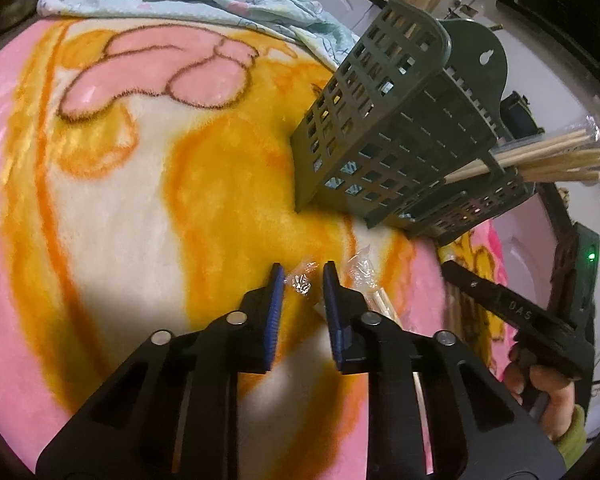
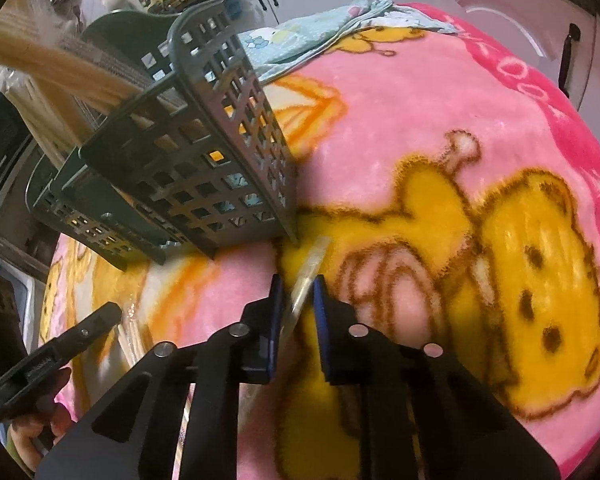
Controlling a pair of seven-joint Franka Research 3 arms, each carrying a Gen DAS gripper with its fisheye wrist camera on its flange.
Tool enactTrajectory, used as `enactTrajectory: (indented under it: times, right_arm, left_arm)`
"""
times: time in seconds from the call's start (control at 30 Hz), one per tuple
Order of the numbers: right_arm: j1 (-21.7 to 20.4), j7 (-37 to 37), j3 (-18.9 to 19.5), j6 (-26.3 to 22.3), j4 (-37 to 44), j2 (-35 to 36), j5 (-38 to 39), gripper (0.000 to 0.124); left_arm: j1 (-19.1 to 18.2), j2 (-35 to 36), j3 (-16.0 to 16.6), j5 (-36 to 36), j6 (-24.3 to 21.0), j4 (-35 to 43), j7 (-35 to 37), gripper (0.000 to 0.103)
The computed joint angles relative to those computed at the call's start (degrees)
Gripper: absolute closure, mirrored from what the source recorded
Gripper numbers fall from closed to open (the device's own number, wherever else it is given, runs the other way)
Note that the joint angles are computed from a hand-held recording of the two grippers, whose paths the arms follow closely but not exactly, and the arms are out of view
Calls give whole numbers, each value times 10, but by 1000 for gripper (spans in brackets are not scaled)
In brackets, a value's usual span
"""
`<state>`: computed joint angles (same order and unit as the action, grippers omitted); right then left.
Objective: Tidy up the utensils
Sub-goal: 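Close the right tool on another chopstick from the pile, then lift the chopstick with the right tool and carry it above the caddy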
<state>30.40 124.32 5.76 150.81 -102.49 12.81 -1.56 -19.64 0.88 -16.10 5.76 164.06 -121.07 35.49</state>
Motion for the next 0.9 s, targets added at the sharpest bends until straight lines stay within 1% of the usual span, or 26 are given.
enactTrajectory:
  times: [0.17, 0.3, 0.37, 0.67, 0.83, 0.9]
  right_arm:
    - [-3, -1, 1, 19, -15, -9, 10, 116]
    - [-4, -1, 3, 25, -25, -19, 10, 117]
    - [-5, -4, 4, 28, -30, -24, 11, 117]
    - [-7, -14, 13, 48, -52, -60, 2, 117]
    - [-6, -24, 22, 61, -63, -82, -10, 117]
    - [-5, -24, 26, 65, -66, -90, -19, 117]
  left_arm:
    - [1, -3, 1, -8, 0, -5, 15, 96]
    - [2, -11, 2, -41, 12, -18, 41, 99]
    - [3, -17, 4, -47, 16, -26, 43, 101]
    - [19, -79, 12, 9, 27, -75, -16, 101]
    - [44, -126, 6, 68, 36, -95, -68, 101]
    - [59, -146, -3, 99, 35, -99, -92, 101]
